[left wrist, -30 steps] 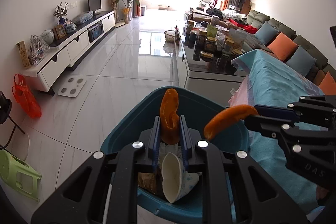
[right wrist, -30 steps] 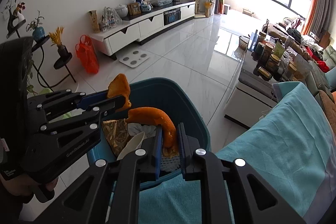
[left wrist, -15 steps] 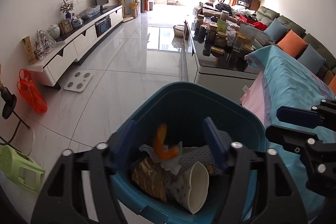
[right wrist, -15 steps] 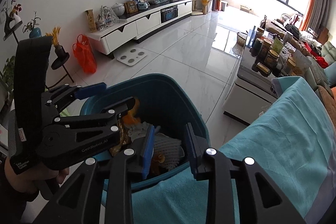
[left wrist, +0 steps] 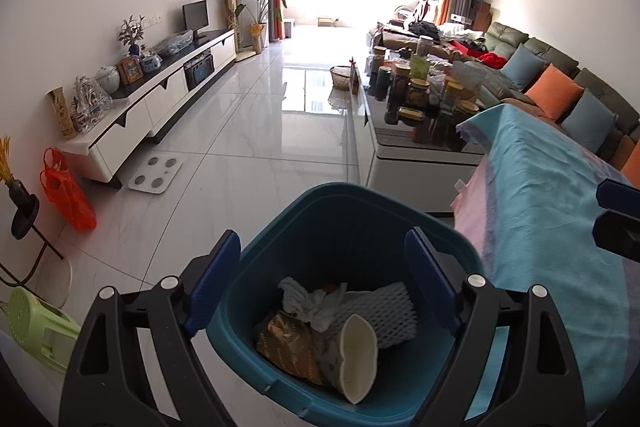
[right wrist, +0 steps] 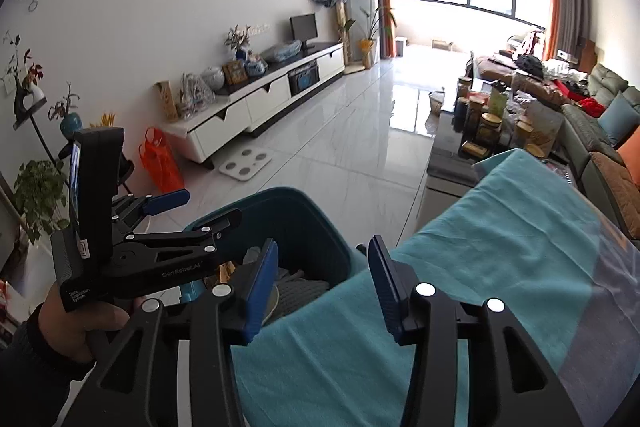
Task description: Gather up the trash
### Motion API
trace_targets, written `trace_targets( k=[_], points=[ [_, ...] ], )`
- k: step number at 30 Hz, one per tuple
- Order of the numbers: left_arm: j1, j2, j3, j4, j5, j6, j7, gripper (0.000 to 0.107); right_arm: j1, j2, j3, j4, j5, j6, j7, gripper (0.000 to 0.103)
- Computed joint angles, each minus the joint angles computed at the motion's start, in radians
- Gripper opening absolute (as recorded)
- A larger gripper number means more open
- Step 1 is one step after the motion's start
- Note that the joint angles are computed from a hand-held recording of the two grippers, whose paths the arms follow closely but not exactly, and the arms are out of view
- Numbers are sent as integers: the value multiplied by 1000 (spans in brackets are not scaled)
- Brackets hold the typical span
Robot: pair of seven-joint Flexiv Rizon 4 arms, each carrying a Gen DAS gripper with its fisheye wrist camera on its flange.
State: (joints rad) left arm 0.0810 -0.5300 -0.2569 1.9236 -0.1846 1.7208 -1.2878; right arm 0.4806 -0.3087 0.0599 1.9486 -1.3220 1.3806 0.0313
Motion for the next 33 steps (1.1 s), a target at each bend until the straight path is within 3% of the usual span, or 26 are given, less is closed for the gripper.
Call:
trace_targets(
  k=[7,10,15,17,23,27,29,33],
  points=[
    [23,54,-64,54,36,38,1,91,-72,123,27,99,-201,-40,224,61],
    [25,80,-85,74,52,44,-5,95,-112,180,57,147,-247,-82,285,74],
    [77,130,-187,125,90,61,-16,97,-166,285,100,238,-302,-148,371,84],
    [125,149,-261,151,113,74,-22,97,-181,338,117,283,-296,-180,381,89],
    [178,199,-390,193,169,80,-49,97,-208,487,161,413,-258,-266,417,96],
    [217,223,-483,226,213,100,-69,97,-212,582,198,490,-192,-342,420,96],
    [194,238,-480,238,233,125,-91,97,-211,632,218,527,-152,-378,420,96],
    [240,248,-568,261,301,155,-146,97,-200,718,277,584,-53,-479,411,96]
  ],
)
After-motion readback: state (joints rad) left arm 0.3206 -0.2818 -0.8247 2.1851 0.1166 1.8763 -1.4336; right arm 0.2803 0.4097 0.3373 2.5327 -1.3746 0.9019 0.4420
